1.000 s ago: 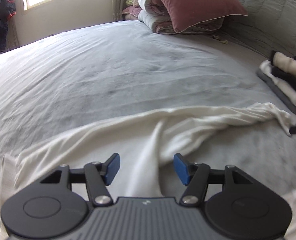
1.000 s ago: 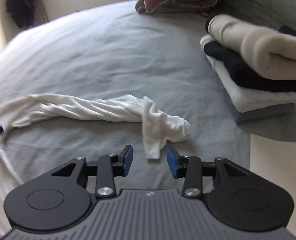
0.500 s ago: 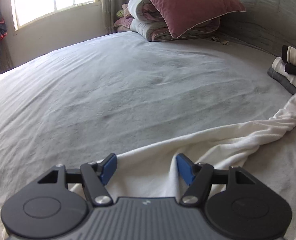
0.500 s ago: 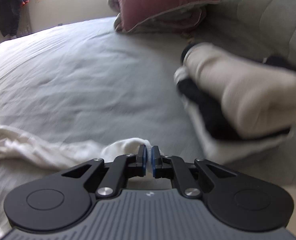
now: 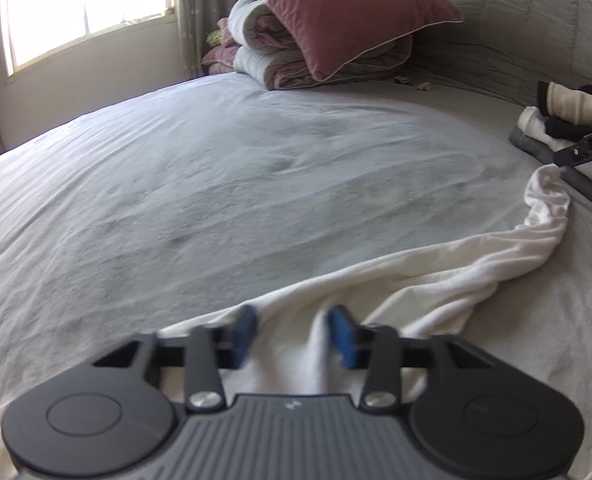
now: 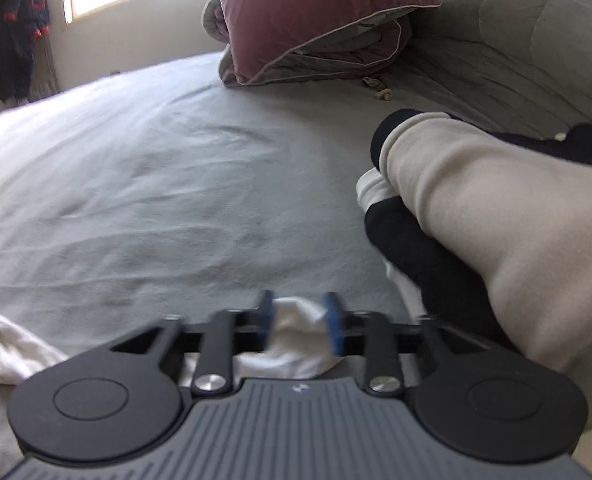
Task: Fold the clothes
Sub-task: 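Grasp the garment edge with the left gripper while the right gripper grasps the sleeve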
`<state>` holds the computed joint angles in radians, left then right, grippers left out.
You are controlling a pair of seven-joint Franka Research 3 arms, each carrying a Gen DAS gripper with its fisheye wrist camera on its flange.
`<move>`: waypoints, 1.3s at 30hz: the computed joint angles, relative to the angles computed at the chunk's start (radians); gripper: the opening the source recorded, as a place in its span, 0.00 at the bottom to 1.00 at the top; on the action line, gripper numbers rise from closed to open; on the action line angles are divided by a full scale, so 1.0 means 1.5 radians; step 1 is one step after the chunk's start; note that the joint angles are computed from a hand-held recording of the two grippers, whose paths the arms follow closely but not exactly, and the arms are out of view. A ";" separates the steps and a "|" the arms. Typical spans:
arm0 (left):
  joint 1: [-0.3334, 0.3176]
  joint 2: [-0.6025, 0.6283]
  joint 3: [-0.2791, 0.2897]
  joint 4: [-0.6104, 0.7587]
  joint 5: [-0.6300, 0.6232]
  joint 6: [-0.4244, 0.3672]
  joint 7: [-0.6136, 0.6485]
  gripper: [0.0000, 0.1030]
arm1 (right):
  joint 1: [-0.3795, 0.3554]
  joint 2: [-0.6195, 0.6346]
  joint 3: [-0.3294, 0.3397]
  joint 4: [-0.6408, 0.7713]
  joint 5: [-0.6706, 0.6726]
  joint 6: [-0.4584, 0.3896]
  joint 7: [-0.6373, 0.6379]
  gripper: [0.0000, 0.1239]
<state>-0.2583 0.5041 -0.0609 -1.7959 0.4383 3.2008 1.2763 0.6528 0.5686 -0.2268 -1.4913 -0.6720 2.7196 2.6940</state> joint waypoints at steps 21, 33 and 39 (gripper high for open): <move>-0.177 0.018 0.192 -0.053 -0.238 0.145 -0.142 0.02 | -0.025 0.025 0.051 0.001 0.262 0.041 -0.138 0.33; -0.033 0.024 0.038 -0.060 -0.237 0.219 -0.115 0.02 | -0.038 0.156 0.052 0.276 0.278 -0.118 -0.176 0.17; 0.003 0.023 0.000 -0.067 -0.219 0.249 -0.129 0.02 | -0.032 0.079 0.078 0.183 0.286 -0.149 -0.171 0.28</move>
